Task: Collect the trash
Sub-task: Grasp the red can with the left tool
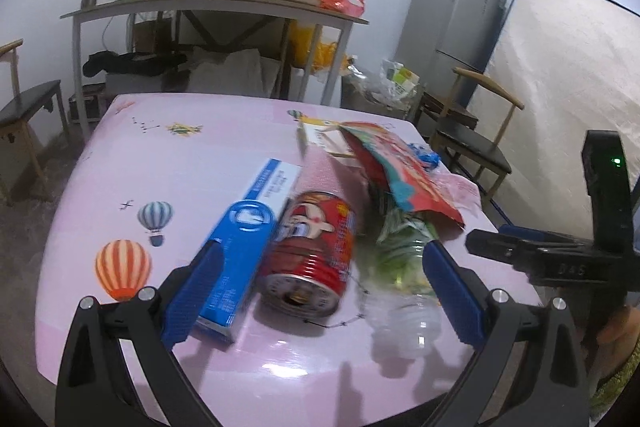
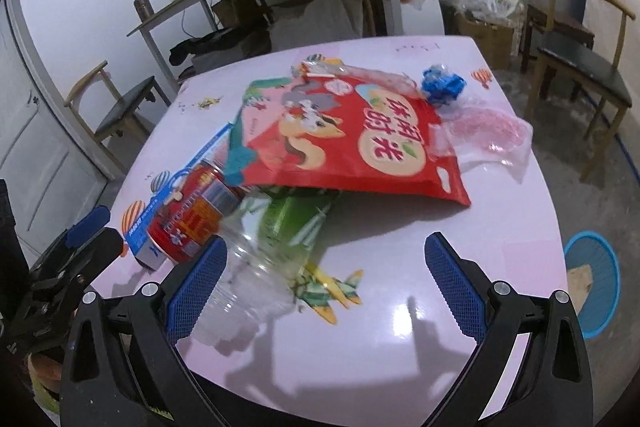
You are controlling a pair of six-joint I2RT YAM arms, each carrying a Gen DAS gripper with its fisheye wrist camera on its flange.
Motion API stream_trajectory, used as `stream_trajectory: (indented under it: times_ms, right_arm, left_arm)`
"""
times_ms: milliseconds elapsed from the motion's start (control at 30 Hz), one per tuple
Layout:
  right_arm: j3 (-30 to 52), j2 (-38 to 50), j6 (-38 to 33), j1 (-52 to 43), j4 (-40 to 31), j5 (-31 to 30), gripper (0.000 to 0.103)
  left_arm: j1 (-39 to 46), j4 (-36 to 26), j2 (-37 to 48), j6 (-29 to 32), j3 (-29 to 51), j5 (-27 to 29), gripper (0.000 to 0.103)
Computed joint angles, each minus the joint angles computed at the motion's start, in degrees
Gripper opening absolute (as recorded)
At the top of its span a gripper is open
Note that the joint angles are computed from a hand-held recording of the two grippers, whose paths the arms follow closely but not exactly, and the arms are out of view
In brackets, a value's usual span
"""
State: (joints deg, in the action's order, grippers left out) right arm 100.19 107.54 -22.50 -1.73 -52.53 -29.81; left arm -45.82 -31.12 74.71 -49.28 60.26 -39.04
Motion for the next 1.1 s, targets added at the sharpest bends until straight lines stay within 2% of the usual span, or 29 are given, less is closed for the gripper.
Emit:
stream_trajectory:
  times_ms: [133, 367, 500, 633, 833, 1000, 1100]
  right_arm:
    - [-1.36, -1.87, 0.98, 1.47, 2.03, 1.12, 0.095]
    - [-3.70, -6.68, 1.38, 3.04, 5.63, -2.67, 0.095]
    - [-2.61, -7.32, 0.94, 4.92, 4.04, -3.93, 0.095]
    - [-0.79, -5.82, 1.78, 6.98, 0.45, -5.36, 0.095]
    - [0.99, -4.12, 3.19, 9.24, -3.05, -5.92, 0.081]
    - [0.35, -4.16, 4.41, 7.98, -3.85, -5.37, 0.072]
    - [0.15, -4.12, 4.83, 5.60, -4.77, -5.62, 0.071]
  left_arm:
    - [1.66, 0.80, -3.08, 0.61, -3.26, -0.29, 0.097]
    - [4.23, 0.91, -9.51, 2.41, -8.70, 0.35, 0.097]
    - [5.26, 2.31, -13.04, 4.26, -11.78, 2.10, 0.097]
    - [5.46, 3.40, -13.92, 6.50, -12.49, 4.45, 0.091]
    - [3.55, 4.18, -11.08, 10.93, -10.72, 3.93, 0.084]
    - [4.78, 7.59, -6.18, 15.78, -7.74, 8.37, 0.082]
    - [5.79, 7.14, -1.96, 16.76, -4.72, 9.63, 0.080]
